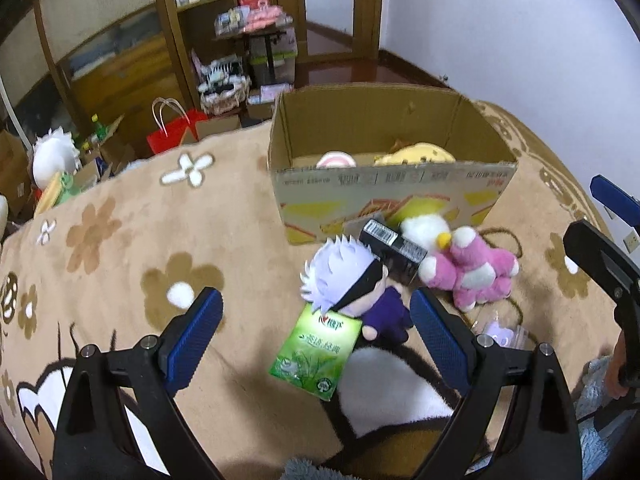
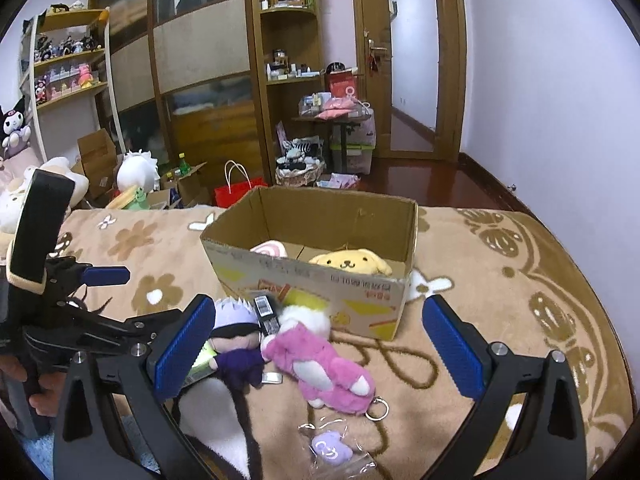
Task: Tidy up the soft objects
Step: 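Move both tools back down toward the remaining toys beside the box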
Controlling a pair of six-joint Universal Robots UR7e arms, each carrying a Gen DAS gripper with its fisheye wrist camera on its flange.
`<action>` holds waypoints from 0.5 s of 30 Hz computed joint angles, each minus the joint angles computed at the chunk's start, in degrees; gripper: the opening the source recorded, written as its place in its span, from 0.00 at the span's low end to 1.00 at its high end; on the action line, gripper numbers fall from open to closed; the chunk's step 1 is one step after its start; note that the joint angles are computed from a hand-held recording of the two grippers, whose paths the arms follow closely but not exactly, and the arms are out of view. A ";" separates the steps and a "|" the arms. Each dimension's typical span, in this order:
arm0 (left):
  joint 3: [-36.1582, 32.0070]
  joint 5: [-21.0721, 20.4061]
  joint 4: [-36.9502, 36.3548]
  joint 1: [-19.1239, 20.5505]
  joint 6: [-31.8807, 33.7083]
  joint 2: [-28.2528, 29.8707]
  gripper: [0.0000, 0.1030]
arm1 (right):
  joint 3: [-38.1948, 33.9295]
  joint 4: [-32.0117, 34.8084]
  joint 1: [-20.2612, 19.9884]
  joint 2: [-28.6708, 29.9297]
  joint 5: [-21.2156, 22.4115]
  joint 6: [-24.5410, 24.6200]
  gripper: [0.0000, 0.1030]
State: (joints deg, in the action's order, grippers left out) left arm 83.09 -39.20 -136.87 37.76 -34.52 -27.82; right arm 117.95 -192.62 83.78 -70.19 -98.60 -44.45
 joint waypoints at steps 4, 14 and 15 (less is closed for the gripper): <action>-1.56 -1.64 3.63 1.01 -2.06 0.57 0.91 | -0.32 -0.20 -0.32 1.19 -1.07 -0.23 1.00; -7.32 -7.04 15.67 4.02 -7.36 3.06 0.91 | -3.52 1.73 -1.06 5.15 -4.14 1.02 1.00; -7.88 -7.51 16.72 4.26 -7.73 3.31 0.91 | -3.87 2.05 -1.19 5.59 -4.33 1.21 1.00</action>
State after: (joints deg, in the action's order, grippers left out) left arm 75.21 -46.70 -120.15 42.01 -42.25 -24.51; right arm 114.08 -190.57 82.59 -64.60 -102.94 -43.23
